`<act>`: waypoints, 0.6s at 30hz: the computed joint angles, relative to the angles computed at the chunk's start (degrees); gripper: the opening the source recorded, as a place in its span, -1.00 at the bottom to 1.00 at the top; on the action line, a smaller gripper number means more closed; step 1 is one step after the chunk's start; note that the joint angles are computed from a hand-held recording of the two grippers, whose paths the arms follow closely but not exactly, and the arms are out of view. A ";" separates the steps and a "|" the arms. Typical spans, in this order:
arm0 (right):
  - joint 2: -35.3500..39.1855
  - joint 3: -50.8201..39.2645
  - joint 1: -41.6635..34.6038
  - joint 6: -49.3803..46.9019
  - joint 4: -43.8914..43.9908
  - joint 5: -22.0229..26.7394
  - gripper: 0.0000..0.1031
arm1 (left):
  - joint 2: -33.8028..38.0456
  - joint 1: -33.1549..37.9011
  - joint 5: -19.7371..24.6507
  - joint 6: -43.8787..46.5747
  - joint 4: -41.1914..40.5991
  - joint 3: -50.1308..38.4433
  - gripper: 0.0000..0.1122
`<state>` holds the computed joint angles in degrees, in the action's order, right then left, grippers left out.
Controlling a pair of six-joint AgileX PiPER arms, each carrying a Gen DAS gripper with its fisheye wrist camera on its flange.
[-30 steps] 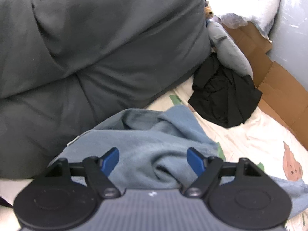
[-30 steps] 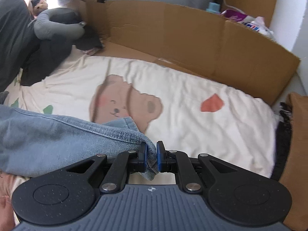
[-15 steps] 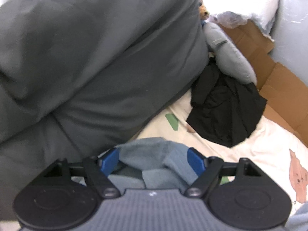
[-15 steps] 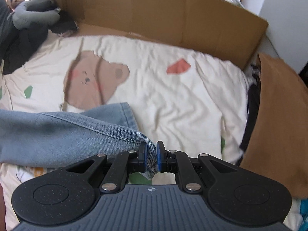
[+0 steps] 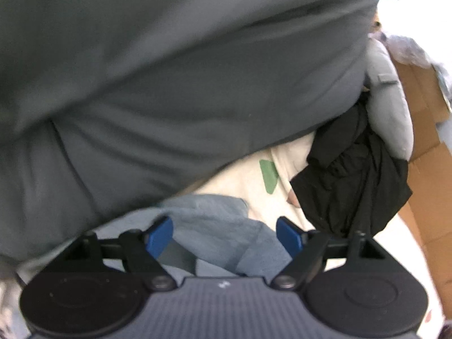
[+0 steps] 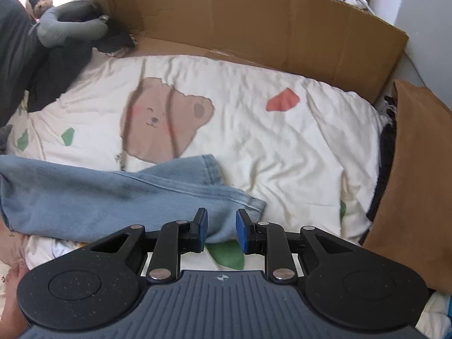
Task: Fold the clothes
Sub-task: 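Pull the jeans leg across the sheet with the right gripper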
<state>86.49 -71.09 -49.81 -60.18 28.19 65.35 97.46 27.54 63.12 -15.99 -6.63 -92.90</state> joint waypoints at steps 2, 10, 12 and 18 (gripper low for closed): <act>0.07 -0.04 0.03 -0.39 1.57 1.15 -0.47 | 1.22 0.40 -0.34 -1.49 -0.61 -0.09 0.47; -1.26 2.31 2.10 -3.17 4.84 2.95 -0.20 | 3.90 1.35 -4.19 -12.06 -1.42 2.07 0.45; -1.42 2.84 2.65 -3.01 4.73 2.97 -0.19 | 4.68 1.27 -5.05 -14.84 -1.24 2.59 0.45; -2.34 4.62 3.19 -4.59 4.77 3.50 -0.19 | 6.67 0.75 -6.85 -21.32 1.44 3.53 0.42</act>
